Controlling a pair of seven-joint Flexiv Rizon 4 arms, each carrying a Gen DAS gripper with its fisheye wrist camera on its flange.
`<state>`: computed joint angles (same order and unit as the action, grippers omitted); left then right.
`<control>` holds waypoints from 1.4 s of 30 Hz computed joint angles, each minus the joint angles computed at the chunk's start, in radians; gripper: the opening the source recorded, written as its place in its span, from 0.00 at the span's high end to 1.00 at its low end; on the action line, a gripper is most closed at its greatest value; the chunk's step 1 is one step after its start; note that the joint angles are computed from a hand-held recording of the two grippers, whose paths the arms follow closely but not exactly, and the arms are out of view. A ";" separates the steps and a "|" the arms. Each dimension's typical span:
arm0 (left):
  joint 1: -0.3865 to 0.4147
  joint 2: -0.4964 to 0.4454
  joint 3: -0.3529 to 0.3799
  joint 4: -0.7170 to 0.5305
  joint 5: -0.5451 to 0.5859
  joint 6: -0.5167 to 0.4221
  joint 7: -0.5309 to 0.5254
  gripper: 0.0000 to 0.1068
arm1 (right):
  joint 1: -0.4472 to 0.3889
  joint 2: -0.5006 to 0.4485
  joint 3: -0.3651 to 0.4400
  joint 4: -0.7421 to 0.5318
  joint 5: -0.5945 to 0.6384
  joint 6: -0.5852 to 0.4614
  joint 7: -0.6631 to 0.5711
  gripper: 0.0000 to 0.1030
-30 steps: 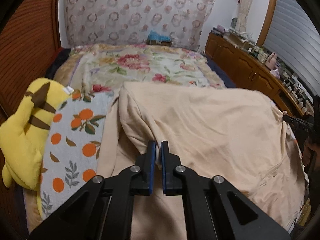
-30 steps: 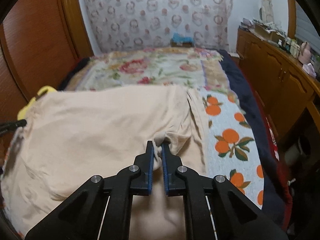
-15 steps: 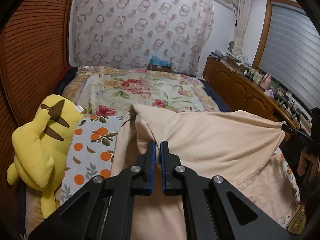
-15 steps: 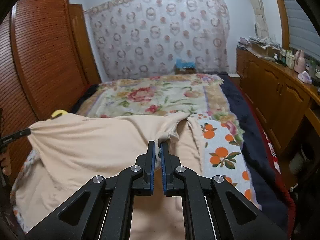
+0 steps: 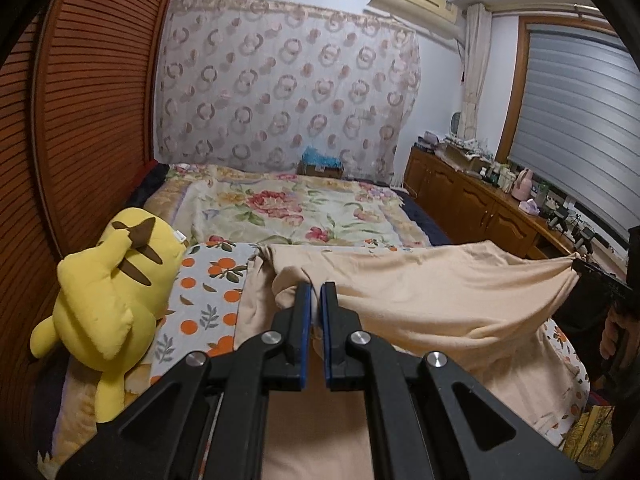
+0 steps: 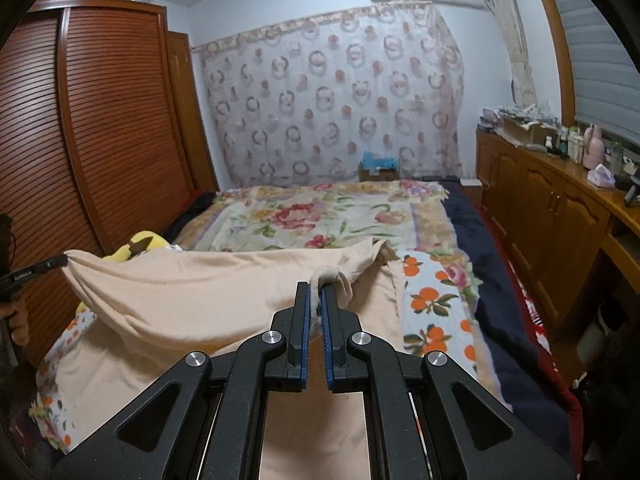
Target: Fold small clothes
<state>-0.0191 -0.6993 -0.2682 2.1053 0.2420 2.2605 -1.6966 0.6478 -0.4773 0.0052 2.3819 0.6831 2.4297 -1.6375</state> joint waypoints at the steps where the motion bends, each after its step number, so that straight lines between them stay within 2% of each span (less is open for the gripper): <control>1: -0.002 0.006 0.006 0.012 0.002 0.015 0.000 0.99 | 0.020 0.007 0.000 0.011 0.024 0.014 -0.012 0.97; 10: -0.032 0.060 0.063 0.158 0.008 0.174 -0.021 0.99 | 0.106 0.089 0.068 0.083 0.191 0.099 -0.099 0.97; 13: 0.011 0.063 0.048 0.193 0.054 0.193 -0.066 0.98 | 0.140 0.125 0.091 0.080 0.310 0.086 -0.168 0.97; 16: 0.008 0.054 0.065 0.213 0.053 0.190 -0.069 0.98 | 0.128 0.134 0.133 0.094 0.350 0.067 -0.178 0.97; 18: -0.001 0.030 0.074 0.210 0.038 0.154 -0.056 0.98 | 0.114 0.103 0.153 0.100 0.347 0.072 -0.169 0.97; 20: -0.028 0.012 0.087 0.213 0.006 0.137 -0.036 0.98 | 0.087 0.039 0.169 0.112 0.304 0.080 -0.106 0.97; 24: -0.081 -0.033 0.111 0.213 -0.060 0.085 0.017 0.95 | 0.083 -0.107 0.148 0.116 0.272 0.097 -0.010 0.96; 27: -0.115 -0.050 0.129 0.225 -0.112 0.092 0.047 0.95 | 0.045 -0.171 0.162 0.146 0.179 0.115 0.099 0.95; 28: -0.112 -0.056 0.126 0.229 -0.114 0.094 0.051 0.94 | 0.059 -0.180 0.148 0.148 0.178 0.108 0.108 0.95; 30: -0.105 -0.059 0.119 0.234 -0.120 0.087 0.056 0.85 | 0.079 -0.198 0.130 0.162 0.169 0.111 0.135 0.94; 31: -0.103 -0.062 0.118 0.236 -0.123 0.087 0.058 0.75 | 0.086 -0.201 0.122 0.169 0.159 0.111 0.149 0.93; 34: -0.095 -0.069 0.115 0.236 -0.125 0.078 0.070 0.66 | 0.130 -0.209 0.078 0.174 0.169 0.104 0.170 0.86; 35: -0.101 -0.067 0.117 0.237 -0.139 0.062 0.074 0.65 | 0.149 -0.208 0.056 0.170 0.182 0.092 0.167 0.85; 40: -0.095 -0.083 0.110 0.227 -0.144 0.039 0.087 0.61 | 0.196 -0.183 -0.009 0.164 0.201 0.048 0.155 0.63; 42: -0.096 -0.086 0.107 0.226 -0.148 0.033 0.089 0.60 | 0.202 -0.177 -0.017 0.162 0.194 0.041 0.152 0.59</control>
